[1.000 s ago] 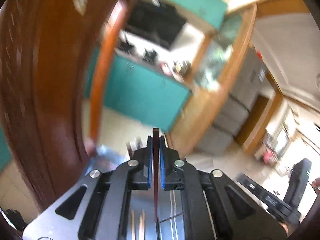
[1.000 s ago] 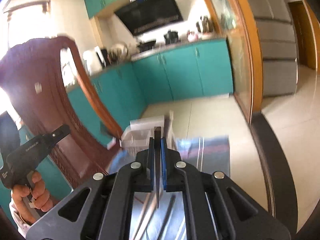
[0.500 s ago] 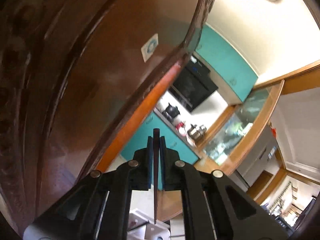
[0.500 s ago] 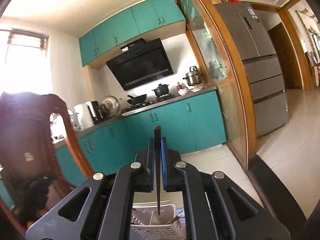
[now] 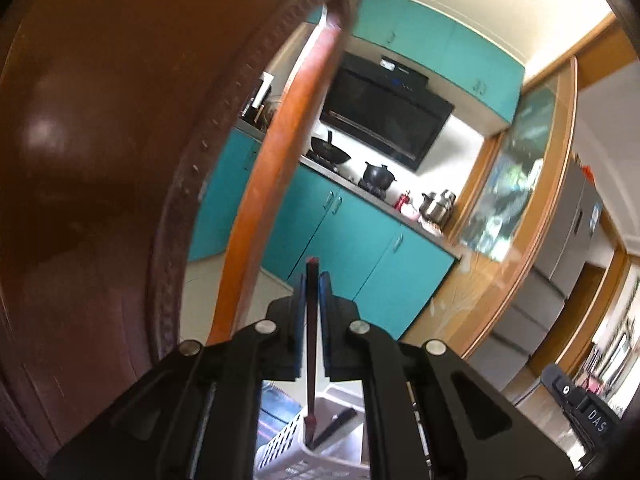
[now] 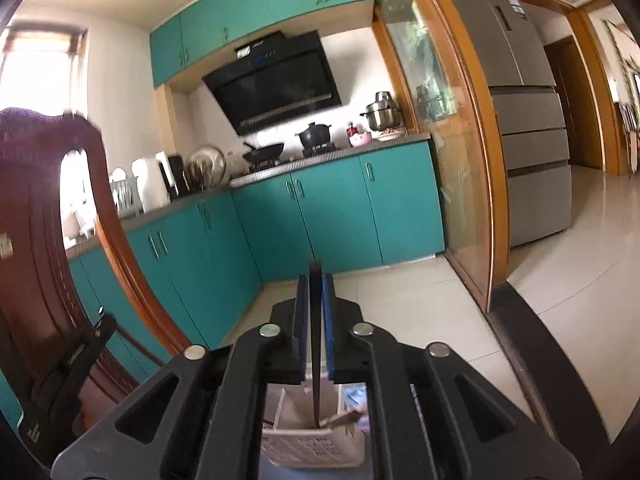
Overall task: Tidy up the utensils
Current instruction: 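Lift both chopsticks over the white holder and open both tools to drop them, then lower both tools to the cloth and close the right tool on a dark chopstick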
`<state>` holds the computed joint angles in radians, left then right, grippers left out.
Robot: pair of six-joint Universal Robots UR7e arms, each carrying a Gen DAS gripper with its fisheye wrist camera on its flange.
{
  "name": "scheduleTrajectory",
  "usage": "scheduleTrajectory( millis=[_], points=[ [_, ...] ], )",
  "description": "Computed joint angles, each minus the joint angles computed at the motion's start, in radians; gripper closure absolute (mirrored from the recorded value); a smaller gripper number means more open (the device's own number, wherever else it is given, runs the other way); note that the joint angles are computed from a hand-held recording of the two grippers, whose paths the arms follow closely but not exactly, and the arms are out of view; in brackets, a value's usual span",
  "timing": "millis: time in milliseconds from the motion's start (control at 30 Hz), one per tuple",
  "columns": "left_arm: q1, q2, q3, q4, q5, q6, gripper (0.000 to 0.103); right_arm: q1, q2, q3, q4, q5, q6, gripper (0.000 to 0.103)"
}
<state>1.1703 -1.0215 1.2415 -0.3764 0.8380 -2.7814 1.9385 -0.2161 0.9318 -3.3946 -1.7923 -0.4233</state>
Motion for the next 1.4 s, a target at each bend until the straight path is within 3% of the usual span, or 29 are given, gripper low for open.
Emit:
scheduleTrajectory(
  millis=[67, 100, 333, 433, 500, 600, 667, 767, 867, 967, 1067, 1133, 1200, 1400],
  points=[
    [-0.004, 0.005, -0.001, -0.001, -0.002, 0.026, 0.096, 0.001, -0.021, 0.051, -0.031, 0.006, -0.022, 0.057],
    [-0.009, 0.002, 0.009, -0.007, -0.002, 0.049, 0.093, 0.0, -0.032, 0.075, -0.054, 0.014, -0.026, 0.055],
    [-0.054, -0.059, 0.128, 0.021, -0.001, 0.166, 0.073, -0.013, -0.22, 0.438, -0.217, 0.122, -0.068, 0.055],
    [-0.064, -0.052, 0.121, 0.175, -0.012, 0.154, 0.073, -0.037, -0.268, 0.564, -0.247, 0.158, -0.091, 0.055],
    [-0.058, -0.008, 0.063, 0.384, -0.036, 0.092, 0.073, -0.06, -0.276, 0.611, -0.208, 0.139, -0.109, 0.055],
    [-0.02, 0.128, -0.085, 0.698, -0.06, -0.048, 0.075, -0.074, -0.247, 0.576, -0.047, 0.014, -0.092, 0.055],
    [0.005, 0.23, -0.213, 0.908, -0.066, -0.157, 0.079, -0.082, -0.202, 0.493, 0.156, -0.119, -0.051, 0.055],
    [0.034, 0.387, -0.418, 1.192, -0.086, -0.29, 0.079, -0.099, -0.148, 0.398, 0.364, -0.211, 0.019, 0.055],
    [0.052, 0.441, -0.496, 1.285, -0.093, -0.358, 0.079, -0.118, -0.127, 0.347, 0.499, -0.184, 0.091, 0.055],
    [0.061, 0.446, -0.518, 1.31, -0.09, -0.407, 0.079, -0.11, -0.102, 0.323, 0.525, -0.191, 0.072, 0.055],
    [0.069, 0.429, -0.506, 1.309, -0.07, -0.428, 0.079, -0.087, -0.05, 0.28, 0.522, -0.281, 0.02, 0.056],
    [0.075, 0.426, -0.504, 1.317, -0.065, -0.432, 0.079, -0.077, -0.017, 0.26, 0.496, -0.349, -0.016, 0.068],
    [0.081, 0.426, -0.496, 1.327, -0.045, -0.437, 0.079, -0.074, -0.017, 0.264, 0.488, -0.349, -0.021, 0.091],
    [0.093, 0.508, -0.623, 1.413, -0.027, -0.42, 0.073, -0.092, -0.055, 0.287, 0.511, -0.339, 0.059, 0.091]
  ],
)
